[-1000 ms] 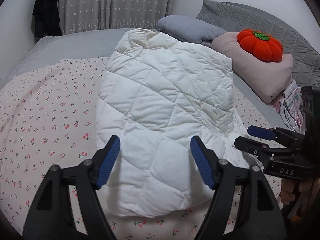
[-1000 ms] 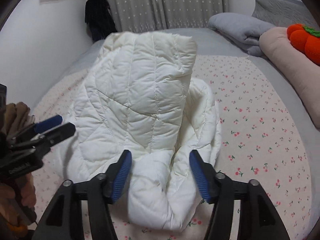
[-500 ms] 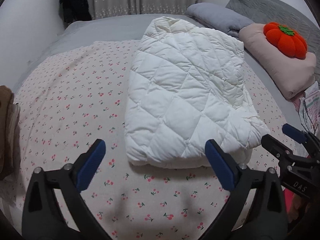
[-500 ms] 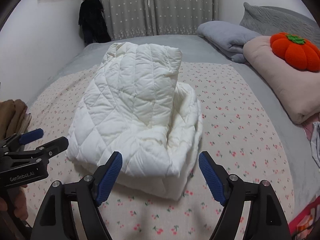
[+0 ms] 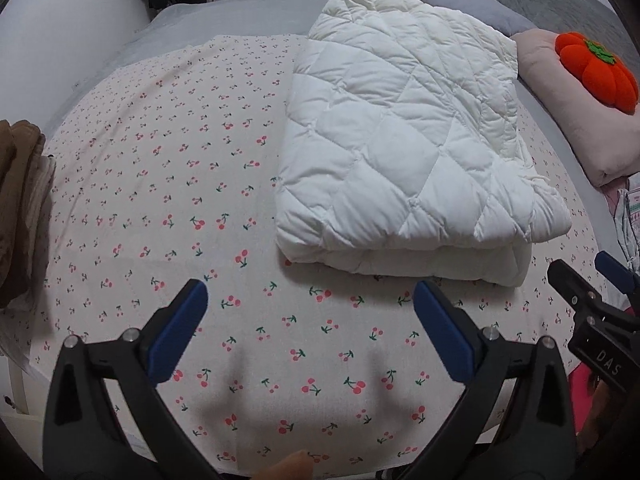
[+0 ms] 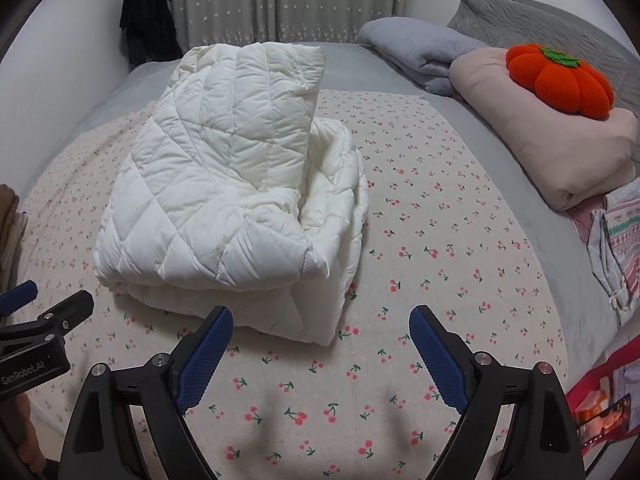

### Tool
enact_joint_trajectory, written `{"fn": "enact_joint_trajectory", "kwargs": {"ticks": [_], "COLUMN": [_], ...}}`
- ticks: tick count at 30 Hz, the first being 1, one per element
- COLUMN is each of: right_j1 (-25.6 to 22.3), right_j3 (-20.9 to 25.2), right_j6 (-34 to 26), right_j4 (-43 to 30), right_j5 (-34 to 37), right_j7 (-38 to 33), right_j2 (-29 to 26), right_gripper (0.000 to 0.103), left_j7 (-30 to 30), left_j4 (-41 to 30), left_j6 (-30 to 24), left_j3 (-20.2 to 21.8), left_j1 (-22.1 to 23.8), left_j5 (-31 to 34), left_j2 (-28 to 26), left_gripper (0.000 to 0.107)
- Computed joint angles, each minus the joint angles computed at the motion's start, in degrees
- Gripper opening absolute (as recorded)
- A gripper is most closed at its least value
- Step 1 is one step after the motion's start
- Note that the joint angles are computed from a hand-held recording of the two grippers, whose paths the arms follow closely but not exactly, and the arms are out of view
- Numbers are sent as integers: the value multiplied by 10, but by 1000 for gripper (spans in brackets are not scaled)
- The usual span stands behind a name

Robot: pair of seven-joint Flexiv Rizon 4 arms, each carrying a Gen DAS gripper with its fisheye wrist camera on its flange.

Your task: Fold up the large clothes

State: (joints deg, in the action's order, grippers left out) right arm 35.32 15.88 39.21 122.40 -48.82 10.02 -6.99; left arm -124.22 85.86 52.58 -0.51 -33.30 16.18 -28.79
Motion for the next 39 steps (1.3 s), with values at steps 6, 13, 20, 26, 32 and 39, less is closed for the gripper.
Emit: {"fn": "enact_joint_trajectory", "kwargs": {"ticks": [6, 13, 20, 26, 32, 39], "right_j1": [1, 3, 3, 2, 0, -3], "right_j3": [0, 2, 3, 3, 3, 3], "right_j6": [-2, -21, -23, -20, -16, -9], "right_j4": [0, 1, 3, 5, 8, 11], "right_j5": [0, -13, -26, -34, -37, -40], "right_j7": [4, 16, 17, 19, 19, 16], "right_j2": [1, 5, 7, 8, 10, 11], "right_gripper": [92, 92, 92, 92, 92, 92], "left_j7": [6, -20, -12, -13, -8, -8], "left_j4": [13, 22, 23, 20, 21, 19], "left_j6": [9, 29, 37, 35, 37, 34], "left_j3": [-1, 10, 5, 6, 5, 6], "left_j1": [-2, -7, -5, -7, -7, -8], "left_j5": [3, 23, 25, 28, 28, 28], "left_j2": [5, 14, 14, 13, 13, 11], "left_gripper": [102, 102, 102, 102, 102, 102]}}
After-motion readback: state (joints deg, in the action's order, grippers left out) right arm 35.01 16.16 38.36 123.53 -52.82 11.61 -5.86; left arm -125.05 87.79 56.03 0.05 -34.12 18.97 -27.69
